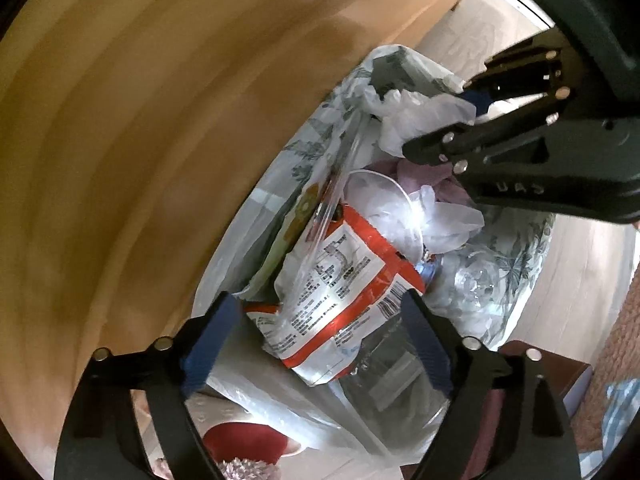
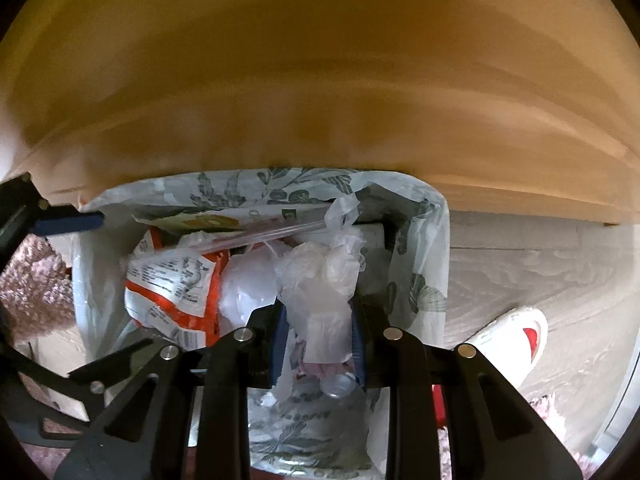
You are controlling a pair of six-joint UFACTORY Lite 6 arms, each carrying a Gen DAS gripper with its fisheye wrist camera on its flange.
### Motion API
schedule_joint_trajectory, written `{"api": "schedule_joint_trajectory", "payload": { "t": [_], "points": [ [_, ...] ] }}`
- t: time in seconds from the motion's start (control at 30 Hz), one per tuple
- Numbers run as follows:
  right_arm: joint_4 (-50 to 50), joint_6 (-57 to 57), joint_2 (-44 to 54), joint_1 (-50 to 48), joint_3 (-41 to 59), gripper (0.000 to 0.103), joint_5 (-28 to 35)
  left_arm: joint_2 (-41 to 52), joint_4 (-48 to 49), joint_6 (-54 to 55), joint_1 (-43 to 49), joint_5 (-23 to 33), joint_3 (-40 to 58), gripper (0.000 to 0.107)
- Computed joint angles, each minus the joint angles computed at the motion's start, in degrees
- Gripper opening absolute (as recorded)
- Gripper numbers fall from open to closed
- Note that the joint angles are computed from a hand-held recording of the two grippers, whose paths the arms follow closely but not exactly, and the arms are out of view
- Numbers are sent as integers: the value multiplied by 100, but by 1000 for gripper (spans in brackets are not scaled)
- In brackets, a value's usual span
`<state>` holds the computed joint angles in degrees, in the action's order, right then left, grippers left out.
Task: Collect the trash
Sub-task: 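Open the left tool to drop the straw while the right tool releases the white bag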
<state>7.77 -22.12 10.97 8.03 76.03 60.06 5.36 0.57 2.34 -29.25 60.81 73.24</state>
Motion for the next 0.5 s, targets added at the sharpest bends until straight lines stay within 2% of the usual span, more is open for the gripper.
{"api": "schedule_joint_trajectory", "payload": {
  "t": [0.5],
  "points": [
    [-50, -153, -98, 174, -421, 27, -560, -184, -16, -257, 352, 171, -63, 85]
  ]
}}
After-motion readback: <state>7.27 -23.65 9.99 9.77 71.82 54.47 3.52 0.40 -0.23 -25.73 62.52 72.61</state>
